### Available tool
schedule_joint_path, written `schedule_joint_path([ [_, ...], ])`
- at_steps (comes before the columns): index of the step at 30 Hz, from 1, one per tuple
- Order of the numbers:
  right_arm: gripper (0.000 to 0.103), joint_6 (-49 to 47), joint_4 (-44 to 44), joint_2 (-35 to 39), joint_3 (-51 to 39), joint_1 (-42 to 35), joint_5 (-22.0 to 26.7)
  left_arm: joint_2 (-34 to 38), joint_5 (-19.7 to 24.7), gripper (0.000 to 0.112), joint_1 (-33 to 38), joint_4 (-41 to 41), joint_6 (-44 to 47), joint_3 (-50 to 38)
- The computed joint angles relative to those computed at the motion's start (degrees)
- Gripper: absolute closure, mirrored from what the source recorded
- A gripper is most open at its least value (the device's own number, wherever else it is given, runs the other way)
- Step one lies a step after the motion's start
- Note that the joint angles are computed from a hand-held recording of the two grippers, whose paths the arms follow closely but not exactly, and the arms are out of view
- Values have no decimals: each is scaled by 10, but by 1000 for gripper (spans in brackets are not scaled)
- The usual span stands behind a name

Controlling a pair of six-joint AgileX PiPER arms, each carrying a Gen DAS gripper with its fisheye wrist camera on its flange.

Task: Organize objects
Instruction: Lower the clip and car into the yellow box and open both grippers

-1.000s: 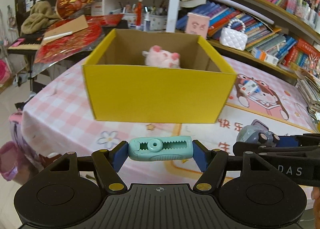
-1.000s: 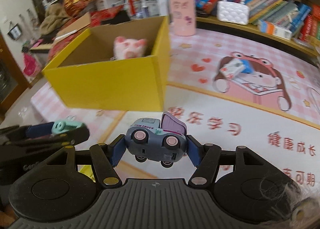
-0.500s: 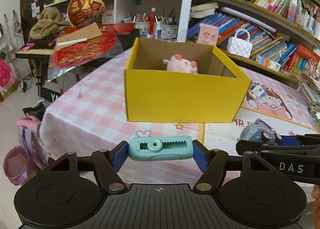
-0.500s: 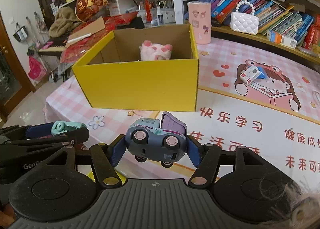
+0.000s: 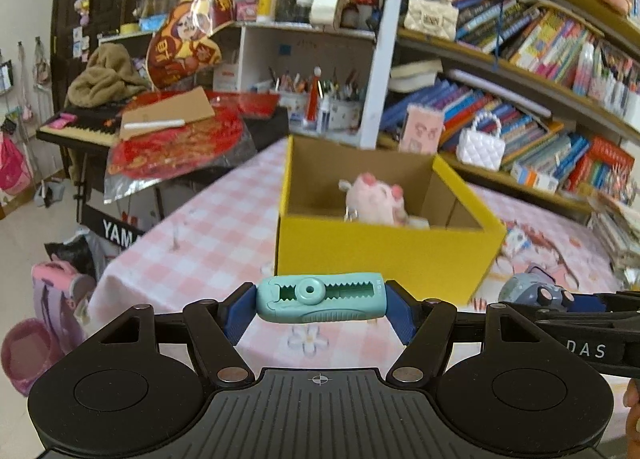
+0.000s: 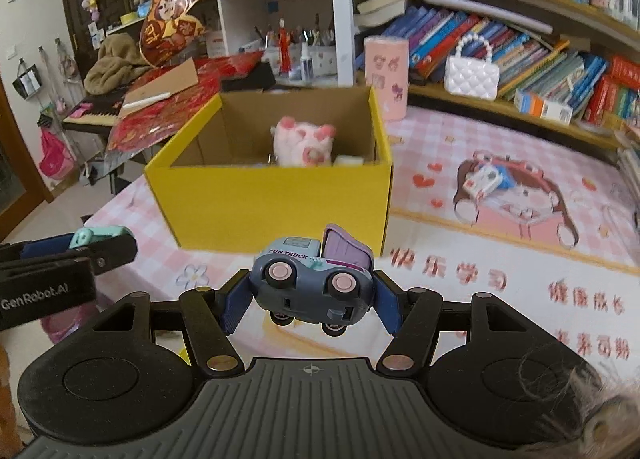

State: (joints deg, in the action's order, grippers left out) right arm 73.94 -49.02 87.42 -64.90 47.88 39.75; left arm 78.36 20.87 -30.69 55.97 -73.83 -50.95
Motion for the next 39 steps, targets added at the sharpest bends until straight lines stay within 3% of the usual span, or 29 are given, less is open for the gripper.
schedule_joint_path([
  [8, 42, -48, -20, 38, -70, -65, -47, 53, -10, 43, 19, 71, -42, -72],
  [13, 42, -121, 17, 79, -134, -115, -86, 114, -15, 43, 28, 64, -22, -138],
  [23, 42, -383, 222, 206, -300, -199, -113, 248, 10, 43, 28, 3, 64, -276],
  [31, 42, -612, 423, 320, -454, -239, -53, 329, 59, 43, 24, -102, 188, -370],
  [39, 42, -741, 533, 410, -591, -261, 46, 372, 100, 43, 19, -151, 256, -426],
])
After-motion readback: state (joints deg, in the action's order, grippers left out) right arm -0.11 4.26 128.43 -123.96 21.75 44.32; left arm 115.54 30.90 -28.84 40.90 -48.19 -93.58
